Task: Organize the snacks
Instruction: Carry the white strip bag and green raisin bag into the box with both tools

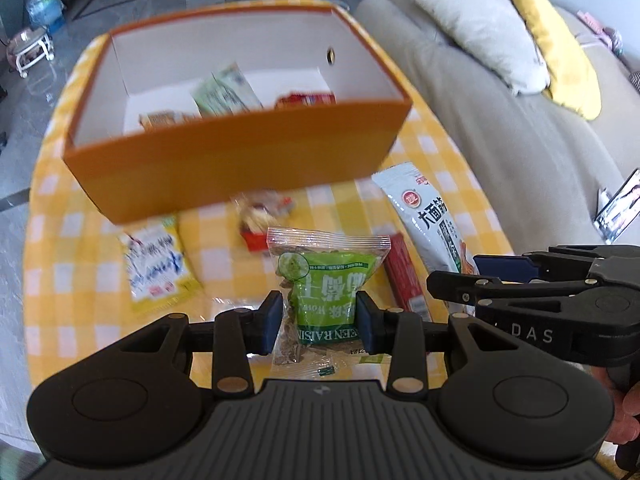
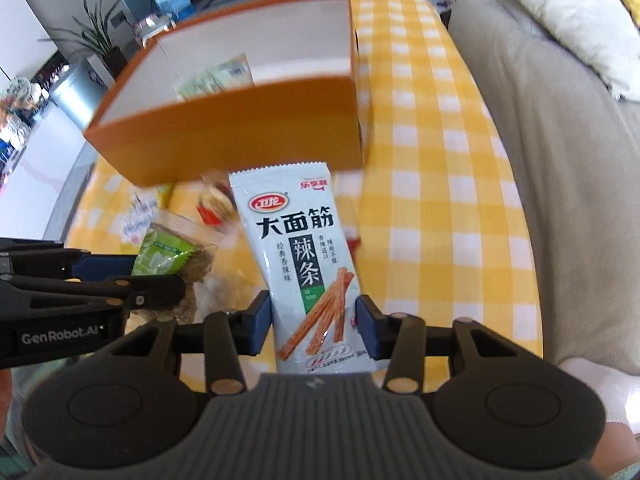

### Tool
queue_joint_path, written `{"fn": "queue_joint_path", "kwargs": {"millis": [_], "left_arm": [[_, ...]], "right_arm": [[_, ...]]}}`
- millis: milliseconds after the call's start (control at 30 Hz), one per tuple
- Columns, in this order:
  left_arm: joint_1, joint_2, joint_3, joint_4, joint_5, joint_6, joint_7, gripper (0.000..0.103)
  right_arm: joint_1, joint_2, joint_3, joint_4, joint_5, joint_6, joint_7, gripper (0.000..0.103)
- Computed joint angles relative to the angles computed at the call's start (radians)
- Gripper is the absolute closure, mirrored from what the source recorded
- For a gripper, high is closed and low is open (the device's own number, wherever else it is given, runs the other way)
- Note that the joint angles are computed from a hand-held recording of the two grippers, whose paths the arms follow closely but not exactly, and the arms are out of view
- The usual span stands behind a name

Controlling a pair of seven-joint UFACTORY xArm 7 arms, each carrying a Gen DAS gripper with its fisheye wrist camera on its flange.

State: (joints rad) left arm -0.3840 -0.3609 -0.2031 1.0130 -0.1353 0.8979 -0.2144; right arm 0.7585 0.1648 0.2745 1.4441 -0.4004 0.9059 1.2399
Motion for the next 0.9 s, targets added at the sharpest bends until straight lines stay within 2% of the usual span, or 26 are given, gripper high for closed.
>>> {"fn": "queue_joint_path", "kwargs": {"millis": [333,500,733,900], "left_arm": [[0.049,0.015,0.041,0.070,0.020,-0.034,0.031,0.060],[0.077,0.061,0.068,0.145,0.001,-0.044,0.067,0.060],[0.125,0.174,0.066,0.301,0.072,-0.056,0.077,0.060],[0.142,0.282,0.063,0.400,0.155,-0.048,0.065,0.060]], "right_arm": [[0.056,0.069,-0.032,0.183,-0.159,0.059,0.041,0.060],[0.072,0.126,-0.062,0.269,-0.183,0.061,0.051,0.060],[0.106,0.279,-0.126,0.527,-0.186,0.101,-0.083,0.060],[0.139,0.457,-0.192,0.822,-0.150,0.193,-0.236,0.060]]}}
